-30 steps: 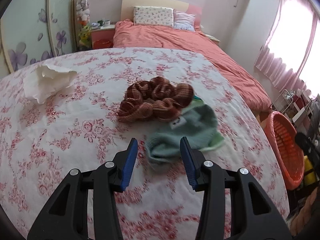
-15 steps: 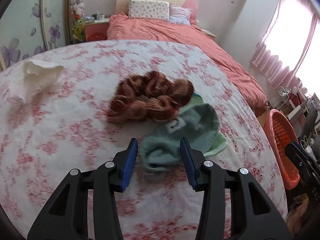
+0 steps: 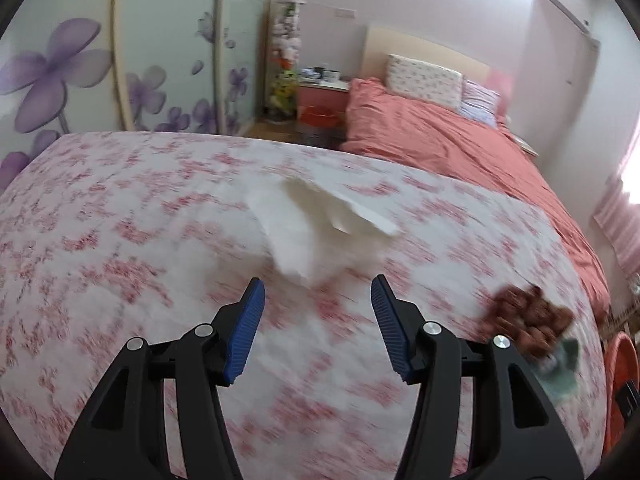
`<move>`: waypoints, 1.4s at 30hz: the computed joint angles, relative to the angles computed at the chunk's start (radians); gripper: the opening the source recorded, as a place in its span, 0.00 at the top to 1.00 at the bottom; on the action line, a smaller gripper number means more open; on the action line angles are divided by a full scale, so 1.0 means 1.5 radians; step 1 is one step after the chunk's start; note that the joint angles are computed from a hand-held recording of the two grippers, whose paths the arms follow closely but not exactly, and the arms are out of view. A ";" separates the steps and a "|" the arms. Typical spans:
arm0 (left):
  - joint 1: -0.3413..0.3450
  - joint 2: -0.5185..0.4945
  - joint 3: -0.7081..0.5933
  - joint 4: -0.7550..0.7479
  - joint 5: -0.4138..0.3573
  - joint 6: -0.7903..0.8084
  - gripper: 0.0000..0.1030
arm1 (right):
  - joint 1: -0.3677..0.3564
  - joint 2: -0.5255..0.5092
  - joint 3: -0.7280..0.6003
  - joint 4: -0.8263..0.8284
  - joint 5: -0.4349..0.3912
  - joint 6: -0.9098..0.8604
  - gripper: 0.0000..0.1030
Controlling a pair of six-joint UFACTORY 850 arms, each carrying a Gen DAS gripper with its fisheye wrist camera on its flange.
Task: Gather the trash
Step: 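Grasp the white tissue with the left tool while the right tool grasps the brown scrunchie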
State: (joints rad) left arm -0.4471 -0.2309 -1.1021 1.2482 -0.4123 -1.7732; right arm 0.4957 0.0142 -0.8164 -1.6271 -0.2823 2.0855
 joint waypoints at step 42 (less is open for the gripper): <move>0.037 0.046 0.051 0.160 0.071 -0.094 0.78 | 0.083 -0.271 -0.310 0.396 -0.021 -0.501 0.64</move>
State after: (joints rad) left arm -0.3920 -0.1624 -1.0256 1.4884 -0.3064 -1.9134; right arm 0.6200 -0.3928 -1.2818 -1.0329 -0.3141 1.3344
